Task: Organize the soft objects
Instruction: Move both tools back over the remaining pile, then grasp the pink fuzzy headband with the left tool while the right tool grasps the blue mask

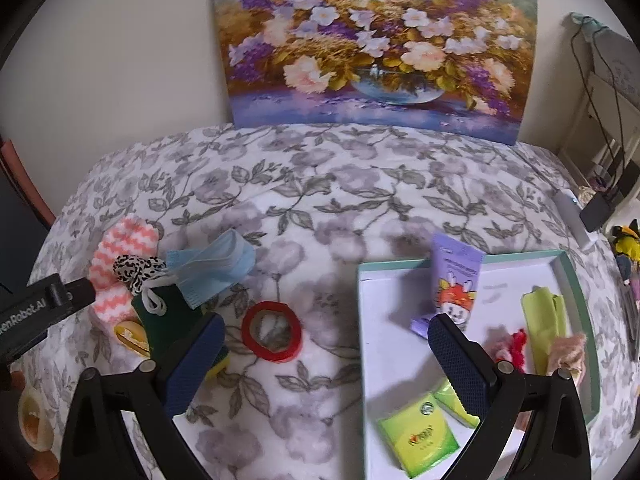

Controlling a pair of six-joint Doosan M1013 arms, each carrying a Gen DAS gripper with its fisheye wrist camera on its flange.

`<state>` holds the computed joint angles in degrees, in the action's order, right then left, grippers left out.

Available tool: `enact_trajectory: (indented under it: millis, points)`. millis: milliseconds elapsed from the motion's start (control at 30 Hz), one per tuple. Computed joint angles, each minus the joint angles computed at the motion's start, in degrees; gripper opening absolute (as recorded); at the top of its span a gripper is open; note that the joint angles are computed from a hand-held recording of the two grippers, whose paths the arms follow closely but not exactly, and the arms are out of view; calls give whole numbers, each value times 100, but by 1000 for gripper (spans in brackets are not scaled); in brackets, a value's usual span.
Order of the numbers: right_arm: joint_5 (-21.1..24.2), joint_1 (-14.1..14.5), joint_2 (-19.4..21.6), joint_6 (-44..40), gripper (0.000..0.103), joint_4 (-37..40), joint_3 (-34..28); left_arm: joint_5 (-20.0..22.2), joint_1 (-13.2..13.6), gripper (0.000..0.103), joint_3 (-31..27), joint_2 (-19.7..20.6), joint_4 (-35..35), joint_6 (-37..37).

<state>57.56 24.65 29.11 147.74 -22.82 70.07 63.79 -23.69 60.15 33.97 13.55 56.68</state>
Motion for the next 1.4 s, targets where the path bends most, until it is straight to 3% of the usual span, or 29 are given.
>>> enact_trajectory:
  millis: [267,600,1133,1400]
  points:
    - [293,-26,196,-169,103,252,-244,-55,152,93,80,-11,-66,-124]
    - [57,-58,262,-510,103,658,-317,-157,345,93,155,3,-542,-278]
    - [-1226,-265,396,-806,100,1402,-223,313,395,93,-596,564,-637,-395]
    - [-1481,-331,592,-1041,93,1788,-339,491,466,92,-768,749,-902,-308]
